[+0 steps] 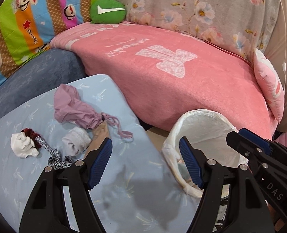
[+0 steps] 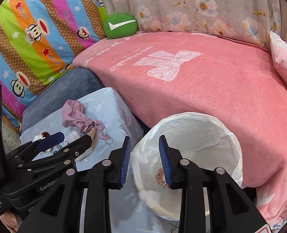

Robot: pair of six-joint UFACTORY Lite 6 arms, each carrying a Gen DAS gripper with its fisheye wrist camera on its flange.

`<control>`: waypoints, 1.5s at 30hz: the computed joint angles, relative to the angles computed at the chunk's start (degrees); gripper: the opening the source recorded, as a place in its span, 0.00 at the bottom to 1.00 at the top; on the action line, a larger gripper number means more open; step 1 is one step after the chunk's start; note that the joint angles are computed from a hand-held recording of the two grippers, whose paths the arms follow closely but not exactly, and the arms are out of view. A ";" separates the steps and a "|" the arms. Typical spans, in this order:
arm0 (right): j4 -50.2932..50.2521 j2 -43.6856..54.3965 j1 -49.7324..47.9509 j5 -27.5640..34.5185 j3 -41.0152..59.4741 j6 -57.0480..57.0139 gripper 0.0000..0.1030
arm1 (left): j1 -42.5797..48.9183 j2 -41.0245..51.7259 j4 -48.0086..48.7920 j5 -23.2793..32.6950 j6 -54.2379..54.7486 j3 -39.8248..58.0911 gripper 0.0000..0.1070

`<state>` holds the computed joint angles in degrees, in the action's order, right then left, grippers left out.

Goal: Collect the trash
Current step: 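Move both open grippers back to the items on the table, then grasp the white glove with the left gripper while the right grasps the leopard-print scarf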

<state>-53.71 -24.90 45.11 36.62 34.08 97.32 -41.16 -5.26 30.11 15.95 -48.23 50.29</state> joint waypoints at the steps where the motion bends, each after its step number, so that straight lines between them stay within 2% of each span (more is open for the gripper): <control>1: -0.38 1.11 0.48 -0.14 0.62 0.58 0.30 | 0.59 -0.62 -0.40 -0.25 0.47 -0.77 0.64; 9: -2.68 8.71 4.01 -0.73 5.01 4.46 0.34 | 5.88 -4.23 -6.74 -1.39 7.61 -5.22 0.64; 23: -4.53 21.89 9.09 -1.02 14.63 7.21 0.39 | 15.23 -8.61 -24.65 -3.07 28.29 -10.69 0.64; 32: -4.37 32.39 11.79 -1.66 23.92 6.42 0.40 | 26.80 -11.11 -43.15 -2.63 51.26 -14.41 0.70; 37: -3.19 39.88 12.76 -3.13 31.05 4.18 0.45 | 36.60 -10.72 -57.10 -1.48 69.53 -15.17 0.76; 45: 0.74 53.65 12.90 -7.11 44.58 -1.16 0.48 | 51.22 -4.76 -70.82 0.00 89.19 -12.88 0.79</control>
<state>-52.97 28.75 58.01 29.51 78.66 96.16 10.06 -10.02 -40.72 15.95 40.96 37.42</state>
